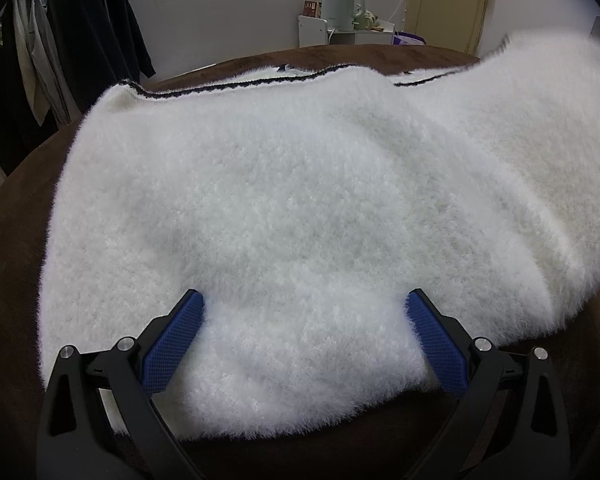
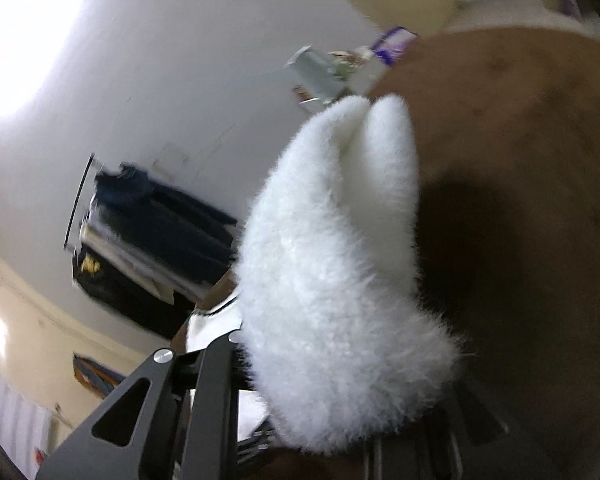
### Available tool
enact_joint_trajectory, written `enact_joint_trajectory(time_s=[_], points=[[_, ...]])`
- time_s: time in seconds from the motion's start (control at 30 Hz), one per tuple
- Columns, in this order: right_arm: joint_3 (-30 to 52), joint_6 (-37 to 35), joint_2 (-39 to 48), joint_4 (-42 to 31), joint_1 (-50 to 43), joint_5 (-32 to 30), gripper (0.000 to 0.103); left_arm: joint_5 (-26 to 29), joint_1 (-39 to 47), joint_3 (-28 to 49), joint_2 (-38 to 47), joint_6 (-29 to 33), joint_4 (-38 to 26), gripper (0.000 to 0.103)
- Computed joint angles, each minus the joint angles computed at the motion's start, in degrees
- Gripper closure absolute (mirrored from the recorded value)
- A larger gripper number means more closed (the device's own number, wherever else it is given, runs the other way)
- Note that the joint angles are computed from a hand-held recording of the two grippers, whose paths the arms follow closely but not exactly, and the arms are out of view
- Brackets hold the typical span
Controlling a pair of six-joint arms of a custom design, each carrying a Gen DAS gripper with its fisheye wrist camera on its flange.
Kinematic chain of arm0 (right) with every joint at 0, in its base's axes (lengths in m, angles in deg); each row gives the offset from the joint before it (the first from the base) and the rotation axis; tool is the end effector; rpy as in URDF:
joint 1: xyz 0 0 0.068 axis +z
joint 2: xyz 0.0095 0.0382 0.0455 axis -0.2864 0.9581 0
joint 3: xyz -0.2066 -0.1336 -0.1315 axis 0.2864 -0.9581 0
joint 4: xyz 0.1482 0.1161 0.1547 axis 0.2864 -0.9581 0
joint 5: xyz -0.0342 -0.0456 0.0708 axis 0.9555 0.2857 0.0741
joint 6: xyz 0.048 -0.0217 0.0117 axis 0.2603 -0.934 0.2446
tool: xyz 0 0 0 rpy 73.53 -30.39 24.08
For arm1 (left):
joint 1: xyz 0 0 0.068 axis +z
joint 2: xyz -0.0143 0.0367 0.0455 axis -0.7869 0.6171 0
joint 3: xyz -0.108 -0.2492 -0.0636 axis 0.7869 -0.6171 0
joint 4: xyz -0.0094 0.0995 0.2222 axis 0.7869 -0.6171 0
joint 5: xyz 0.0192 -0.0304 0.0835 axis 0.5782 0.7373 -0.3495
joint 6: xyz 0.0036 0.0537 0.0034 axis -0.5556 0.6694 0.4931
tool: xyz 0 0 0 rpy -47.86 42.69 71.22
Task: Fold large clothes
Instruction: 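Grasp one end of the folded cardigan with the right tool and lift it, then fold the lifted end over the bundle and release the right tool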
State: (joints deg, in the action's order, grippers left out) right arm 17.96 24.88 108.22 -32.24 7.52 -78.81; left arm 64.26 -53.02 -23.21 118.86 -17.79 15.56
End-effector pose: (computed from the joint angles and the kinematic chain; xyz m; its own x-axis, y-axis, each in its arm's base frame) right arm 0.1994 0.0914 0.1511 -0.6213 0.5832 -0.5234 0.0622 0.7025 0.7090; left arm 0.2301 -0.0082 0.0627 -0.8131 0.1841 -0.5522 0.2172 0.9761 0.0055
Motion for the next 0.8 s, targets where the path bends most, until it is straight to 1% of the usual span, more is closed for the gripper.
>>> enact_joint_trajectory(time_s=[0.1,0.17,0.27,0.37,0.4,0.5,0.57,0.6,0.67,0.7,0.8], points=[[6.0,-0.3,1.6,-4.0,4.6,2.1,0.084,0.4,0.2,0.3,-0.1,0.2,-0.6,0.006],[10.7,-1.3,4.2,-6.0,8.1,3.8,0.083,0.7,0.3,0.3,-0.4,0.3,-0.9,0.006],[18.1,-2.4,9.2,-9.1,11.4,3.9,0.083,1.1,0.7,0.0,-0.7,0.6,-0.9,0.006],[23.8,-3.3,13.1,-12.6,13.9,4.1,0.083,2.4,1.8,-0.2,-0.7,1.7,-0.6,0.006],[25.2,-3.5,13.9,-13.7,14.9,4.7,0.083,3.1,2.7,-0.5,-0.7,2.4,-0.4,0.006],[25.5,-3.3,15.0,-14.0,16.3,5.7,0.084,4.4,3.6,-1.1,-1.1,3.3,-0.4,0.007],[27.1,-3.5,16.6,-15.3,17.8,7.4,0.084,6.0,5.0,-0.7,-1.7,4.7,-1.9,0.007],[25.5,-3.2,16.1,-14.7,17.6,7.2,0.084,6.9,5.7,-0.6,-2.2,5.2,-2.8,0.007],[28.4,-3.0,18.1,-15.8,18.8,8.5,0.084,9.7,8.2,-0.4,-3.6,6.8,-5.1,0.007],[29.5,-3.2,18.8,-16.5,19.1,9.0,0.084,12.0,10.2,-0.3,-4.6,7.6,-6.8,0.007],[31.7,-2.9,20.5,-17.0,20.3,10.0,0.084,16.2,15.7,0.8,-7.7,11.0,-13.0,0.007]])
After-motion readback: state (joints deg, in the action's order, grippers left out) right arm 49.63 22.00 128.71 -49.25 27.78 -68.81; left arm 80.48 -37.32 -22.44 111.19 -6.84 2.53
